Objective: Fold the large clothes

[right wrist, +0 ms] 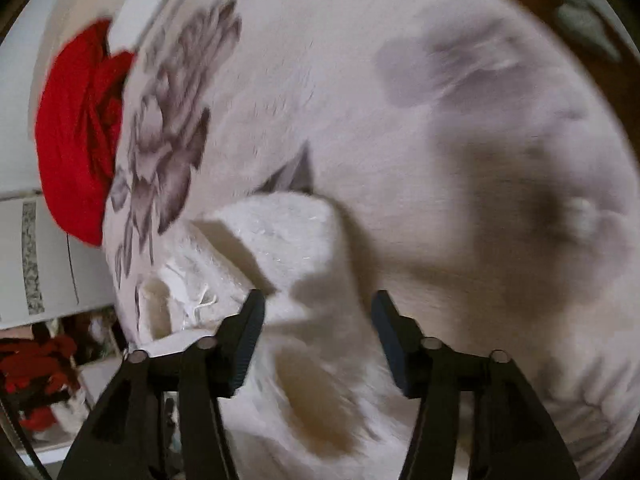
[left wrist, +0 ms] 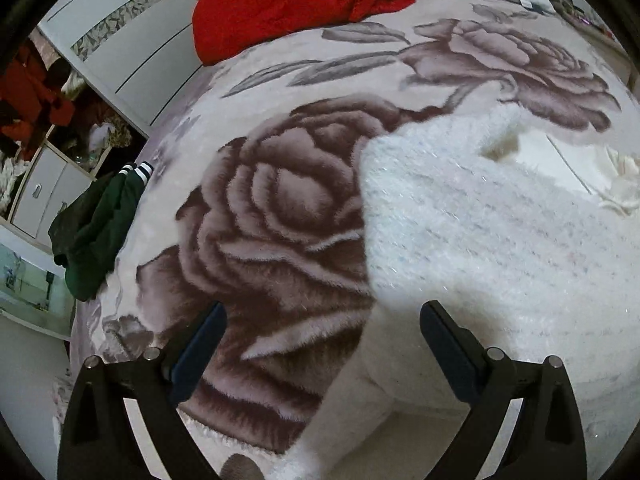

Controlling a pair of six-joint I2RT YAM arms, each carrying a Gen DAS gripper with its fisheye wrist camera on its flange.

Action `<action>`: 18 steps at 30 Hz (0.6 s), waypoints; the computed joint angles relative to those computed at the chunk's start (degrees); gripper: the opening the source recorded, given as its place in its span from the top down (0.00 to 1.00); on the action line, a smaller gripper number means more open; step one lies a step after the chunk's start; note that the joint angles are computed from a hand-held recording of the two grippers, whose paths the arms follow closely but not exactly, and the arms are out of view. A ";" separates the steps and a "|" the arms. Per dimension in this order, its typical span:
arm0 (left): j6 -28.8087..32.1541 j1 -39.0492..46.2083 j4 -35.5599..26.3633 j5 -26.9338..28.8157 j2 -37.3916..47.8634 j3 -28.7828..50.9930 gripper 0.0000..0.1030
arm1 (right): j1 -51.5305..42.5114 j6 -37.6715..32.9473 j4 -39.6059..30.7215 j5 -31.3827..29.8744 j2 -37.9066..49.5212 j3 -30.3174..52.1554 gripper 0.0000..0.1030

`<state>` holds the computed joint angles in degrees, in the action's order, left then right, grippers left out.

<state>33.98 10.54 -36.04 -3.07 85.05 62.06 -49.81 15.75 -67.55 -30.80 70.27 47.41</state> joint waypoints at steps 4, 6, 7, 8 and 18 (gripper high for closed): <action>-0.01 -0.84 -0.13 -0.21 -2.21 -2.61 0.04 | 6.01 5.71 3.49 -3.88 16.32 -1.62 0.68; 0.37 -1.24 -0.29 -0.31 -3.39 -3.96 0.04 | 10.47 5.23 2.54 1.74 16.42 0.03 0.85; 0.48 -1.43 -0.41 -0.39 -4.03 -4.54 0.04 | 12.42 5.18 1.84 4.99 14.35 1.26 0.87; 0.97 -1.36 -0.53 -0.19 -4.58 -5.14 0.04 | 13.29 4.91 1.29 7.95 12.58 2.35 0.87; 2.12 -0.73 -1.02 0.32 -7.05 -7.47 0.04 | 6.16 -8.06 -8.88 16.21 -2.39 6.25 0.60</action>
<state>36.11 9.81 -37.06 -2.75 78.00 54.59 -43.65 7.68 -76.42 -14.59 67.88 53.67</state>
